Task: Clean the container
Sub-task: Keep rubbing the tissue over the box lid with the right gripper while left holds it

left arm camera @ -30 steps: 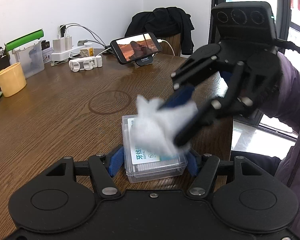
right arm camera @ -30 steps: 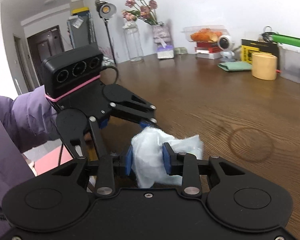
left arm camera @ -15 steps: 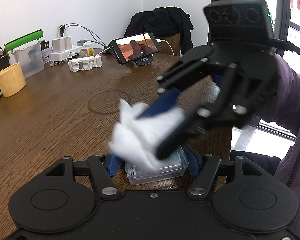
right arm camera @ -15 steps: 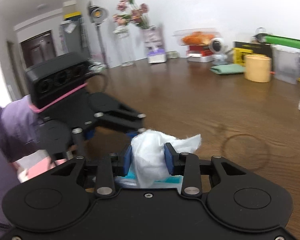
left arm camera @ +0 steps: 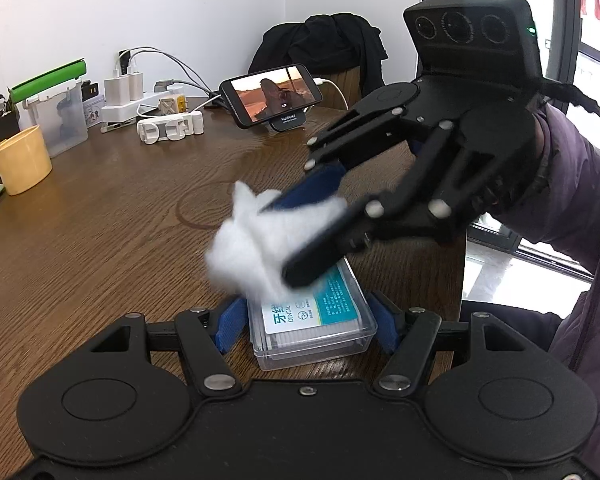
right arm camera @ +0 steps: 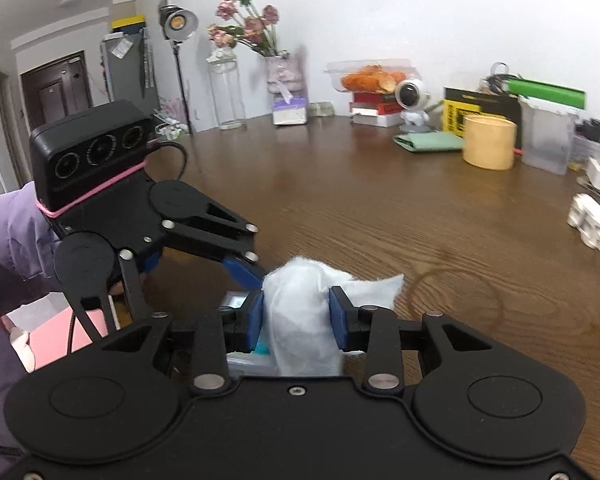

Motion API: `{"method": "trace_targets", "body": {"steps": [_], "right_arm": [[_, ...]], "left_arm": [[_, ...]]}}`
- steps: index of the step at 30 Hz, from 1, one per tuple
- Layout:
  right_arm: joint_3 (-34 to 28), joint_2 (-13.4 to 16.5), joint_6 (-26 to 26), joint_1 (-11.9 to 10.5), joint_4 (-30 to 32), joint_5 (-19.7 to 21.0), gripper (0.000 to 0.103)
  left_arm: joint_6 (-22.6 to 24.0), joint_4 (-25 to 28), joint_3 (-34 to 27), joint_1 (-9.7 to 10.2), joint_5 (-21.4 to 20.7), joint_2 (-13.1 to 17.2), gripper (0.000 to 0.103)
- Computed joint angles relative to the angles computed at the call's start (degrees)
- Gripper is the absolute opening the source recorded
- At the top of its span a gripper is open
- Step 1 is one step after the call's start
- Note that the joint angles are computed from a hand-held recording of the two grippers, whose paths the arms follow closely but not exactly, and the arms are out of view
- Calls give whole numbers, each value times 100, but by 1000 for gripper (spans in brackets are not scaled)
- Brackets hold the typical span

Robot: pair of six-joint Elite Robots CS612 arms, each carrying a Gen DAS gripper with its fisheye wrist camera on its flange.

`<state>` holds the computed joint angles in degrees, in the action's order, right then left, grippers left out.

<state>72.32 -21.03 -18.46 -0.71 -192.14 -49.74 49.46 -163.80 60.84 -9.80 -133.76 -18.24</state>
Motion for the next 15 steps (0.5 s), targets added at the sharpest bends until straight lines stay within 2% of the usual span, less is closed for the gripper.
{"method": "trace_targets", "body": {"steps": [4,7,11,15], "right_arm": [[36,-36,-453,10,288,379,37],[209,-152,-736,-26,472,450,36],[384,-262,-737,-100,391,165,36],[266,-200,-393,-122,205,-158,36]], "left_arm": [[4,9,-14,1,-1,6,64],[0,2,-5,0,-1,3,64],[1,4,-6,1,-2,3,64],[1,4,-7,0,3,3,64]]}}
